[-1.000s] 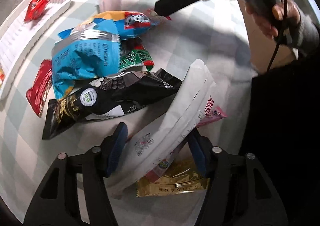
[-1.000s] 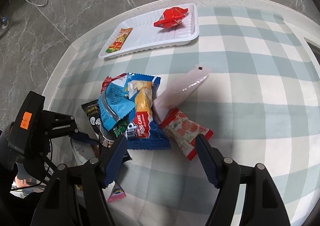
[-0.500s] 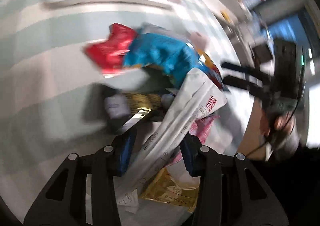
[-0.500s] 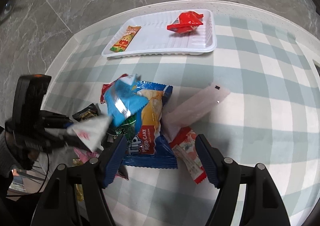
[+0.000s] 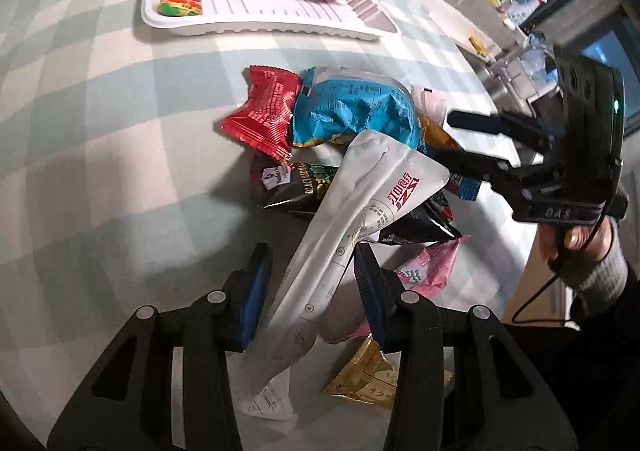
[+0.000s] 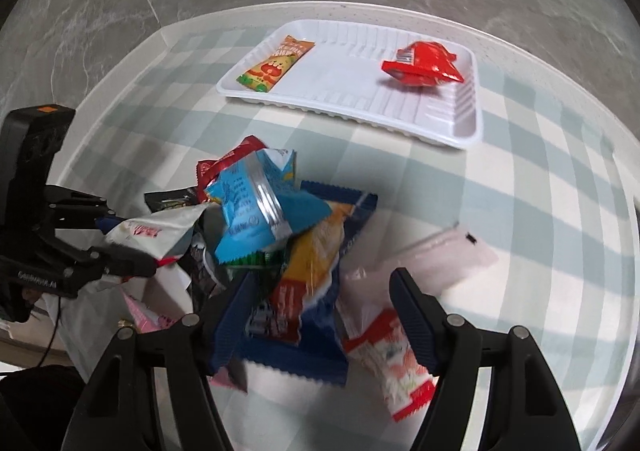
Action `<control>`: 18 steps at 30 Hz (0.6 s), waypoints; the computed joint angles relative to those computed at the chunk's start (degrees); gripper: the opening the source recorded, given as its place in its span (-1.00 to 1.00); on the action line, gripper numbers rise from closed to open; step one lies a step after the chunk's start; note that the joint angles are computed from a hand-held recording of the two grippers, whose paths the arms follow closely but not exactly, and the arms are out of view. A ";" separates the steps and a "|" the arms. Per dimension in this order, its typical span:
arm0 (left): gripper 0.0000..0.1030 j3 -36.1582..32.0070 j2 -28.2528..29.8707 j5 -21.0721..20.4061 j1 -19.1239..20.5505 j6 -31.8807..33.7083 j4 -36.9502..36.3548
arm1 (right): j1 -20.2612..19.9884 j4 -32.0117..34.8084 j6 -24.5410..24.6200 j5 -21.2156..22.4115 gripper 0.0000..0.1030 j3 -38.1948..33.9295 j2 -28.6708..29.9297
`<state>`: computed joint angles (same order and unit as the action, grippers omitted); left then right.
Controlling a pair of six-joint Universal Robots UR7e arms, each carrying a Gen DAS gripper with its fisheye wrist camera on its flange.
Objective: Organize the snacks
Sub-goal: 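Grasp white long packet with left tool while right tool grasps blue cake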
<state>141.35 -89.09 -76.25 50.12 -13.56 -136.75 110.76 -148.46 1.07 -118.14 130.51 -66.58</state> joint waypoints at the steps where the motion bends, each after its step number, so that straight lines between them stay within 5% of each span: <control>1: -0.22 0.04 0.08 0.07 -0.33 0.25 0.29 | -0.08 0.25 -0.18 -0.19 0.36 -0.39 0.61; 4: -0.22 0.39 0.65 1.12 -1.46 1.30 0.58 | -0.93 0.71 0.12 0.06 0.17 -1.22 1.99; 8: -0.24 1.01 0.85 0.63 -1.42 2.32 -0.28 | -2.73 1.30 1.48 2.42 -0.34 -1.45 2.69; 11: -0.56 1.36 1.49 -2.42 0.15 3.51 -3.22 | -3.72 0.49 2.35 4.44 -0.40 -0.81 1.97; 18: -0.68 1.66 -0.30 -8.13 4.06 3.71 -6.24 | -10.59 -2.66 7.23 16.75 -0.43 3.97 -3.81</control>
